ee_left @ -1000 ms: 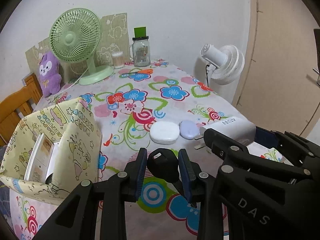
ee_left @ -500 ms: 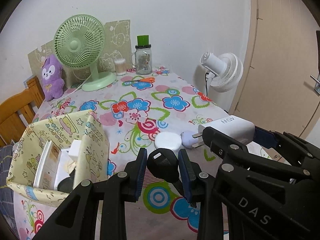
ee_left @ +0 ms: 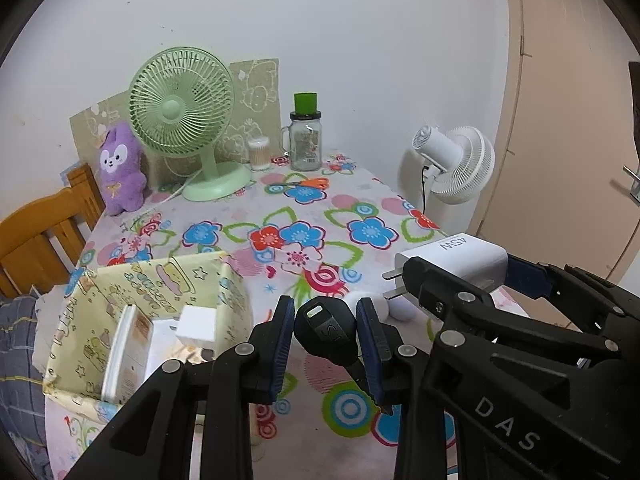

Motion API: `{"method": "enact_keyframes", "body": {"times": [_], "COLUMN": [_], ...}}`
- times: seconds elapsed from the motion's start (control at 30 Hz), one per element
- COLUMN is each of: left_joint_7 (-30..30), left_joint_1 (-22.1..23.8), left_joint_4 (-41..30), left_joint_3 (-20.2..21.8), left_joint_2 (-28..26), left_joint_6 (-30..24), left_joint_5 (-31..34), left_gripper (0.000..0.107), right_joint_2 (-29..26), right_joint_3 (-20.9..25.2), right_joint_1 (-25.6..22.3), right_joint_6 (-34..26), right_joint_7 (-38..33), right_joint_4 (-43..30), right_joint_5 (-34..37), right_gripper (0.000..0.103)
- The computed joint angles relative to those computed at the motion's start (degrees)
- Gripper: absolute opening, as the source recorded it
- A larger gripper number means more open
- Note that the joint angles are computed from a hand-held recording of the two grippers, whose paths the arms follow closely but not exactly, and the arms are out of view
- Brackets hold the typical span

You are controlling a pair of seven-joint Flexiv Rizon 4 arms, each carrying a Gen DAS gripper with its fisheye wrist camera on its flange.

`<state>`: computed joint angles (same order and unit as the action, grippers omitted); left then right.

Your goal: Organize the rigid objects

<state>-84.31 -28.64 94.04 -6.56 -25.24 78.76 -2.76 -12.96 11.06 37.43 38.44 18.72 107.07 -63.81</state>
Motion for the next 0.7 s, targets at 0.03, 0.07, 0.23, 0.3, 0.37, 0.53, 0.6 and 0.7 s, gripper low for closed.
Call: {"method": "enact_keyframes", "body": {"times": [0.03,0.07,0.23,0.3,0.37,0.53,0.6,0.7], "left_joint_7": [0.19,0.48,1.21,1.2,0.97,1.04,1.28,1.75], "left_joint_1": [0.26,0.58,1.41,1.46,1.49,2.22,2.66,3.3], "left_joint_4": [-0.02,-0.02,0.11,0.15,0.04,-0.06,-0.08,-0.22], "left_joint_3": [-0.16,-0.4,-0.61,-0.35,0.07,0.17,0.05,-0.08], "left_joint_2": [0.06,0.14,0.47,0.58,0.62,0.69,0.68,0.58], "left_joint_6": [-0.13,-0.29,-0.34,-0.29,-0.2,-0.42,-0.59,-1.01], "left_joint_5": [-0.18,-0.43,-1.02,-0.96,-0.77,-0.97,-1.22,-1.57], "left_gripper": [0.032,0.032,0.032,0.032,0.032,0.032,0.032,0.032], "right_joint_2": [-0.19,-0.44,-1.42,-1.85,-2.3,-3.77,-4.27,-5.42], "right_joint_3": [-0.02,-0.08,-0.49,-0.68,-0.91,-1.59,-1.87,-2.38], "right_joint_1": [0.05,0.15,0.47,0.72,0.97,1.48,1.77,2.17], "right_joint_6": [-0.02,-0.1,0.33,0.28,0.28,0.85,1.0,1.45], "right_joint_7": [-0.33,-0.52,-1.68,-2.11,-2.55,-4.01,-4.43,-5.27], "right_joint_4": [-0.38,-0.84,-2.46,-3.14,-3.83,-5.81,-6.42,-7.82], "right_joint_5": [0.04,0.06,0.36,0.48,0.59,1.13,1.31,1.78], "right_gripper": [0.061,0.061,0.061,0.061,0.061,0.061,0.061,0.061]}}
